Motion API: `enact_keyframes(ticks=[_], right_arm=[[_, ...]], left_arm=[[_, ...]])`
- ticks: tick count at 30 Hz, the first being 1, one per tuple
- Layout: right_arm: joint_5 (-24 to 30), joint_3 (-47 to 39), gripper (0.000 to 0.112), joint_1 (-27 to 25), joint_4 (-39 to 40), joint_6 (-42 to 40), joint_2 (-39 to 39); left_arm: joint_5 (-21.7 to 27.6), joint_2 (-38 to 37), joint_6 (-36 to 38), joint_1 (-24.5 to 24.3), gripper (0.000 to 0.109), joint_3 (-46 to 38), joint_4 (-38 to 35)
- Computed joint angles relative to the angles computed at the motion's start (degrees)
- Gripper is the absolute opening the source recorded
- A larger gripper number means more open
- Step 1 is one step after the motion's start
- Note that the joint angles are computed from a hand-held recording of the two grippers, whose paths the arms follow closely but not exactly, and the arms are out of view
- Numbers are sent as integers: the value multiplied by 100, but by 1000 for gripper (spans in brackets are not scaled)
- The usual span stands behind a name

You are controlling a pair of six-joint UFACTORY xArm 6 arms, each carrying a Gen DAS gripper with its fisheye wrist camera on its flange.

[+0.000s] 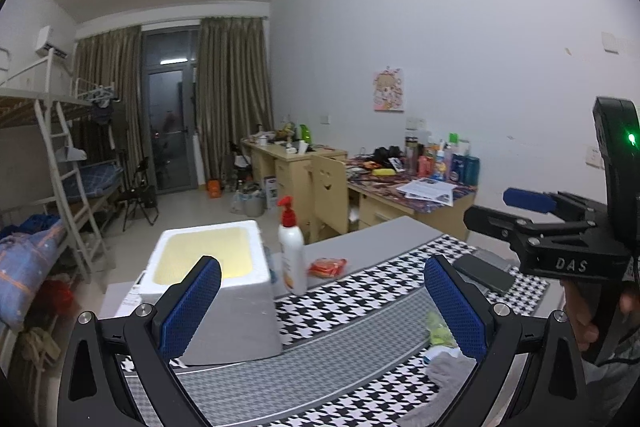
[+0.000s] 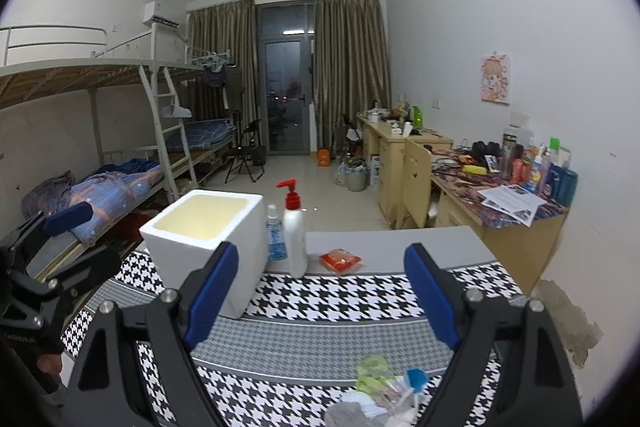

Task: Organize soft objects
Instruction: 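Withdraw both tools from the box toward the grey sock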

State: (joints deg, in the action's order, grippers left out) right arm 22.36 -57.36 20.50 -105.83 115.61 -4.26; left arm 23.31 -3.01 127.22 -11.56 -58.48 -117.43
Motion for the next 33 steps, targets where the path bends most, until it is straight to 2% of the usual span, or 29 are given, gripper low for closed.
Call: enact_keyframes(ticks=[12, 27, 33], right_arm=[[327, 656, 88, -14, -62, 235, -461], [429, 1013, 88, -62, -96, 486, -606], [665, 1313, 88, 20, -115, 686, -741]], left_arm=[[401, 37, -357, -142, 102, 275, 557], [474, 288, -516, -487, 102, 490, 962], [439, 444, -467, -631, 102, 523, 1054]])
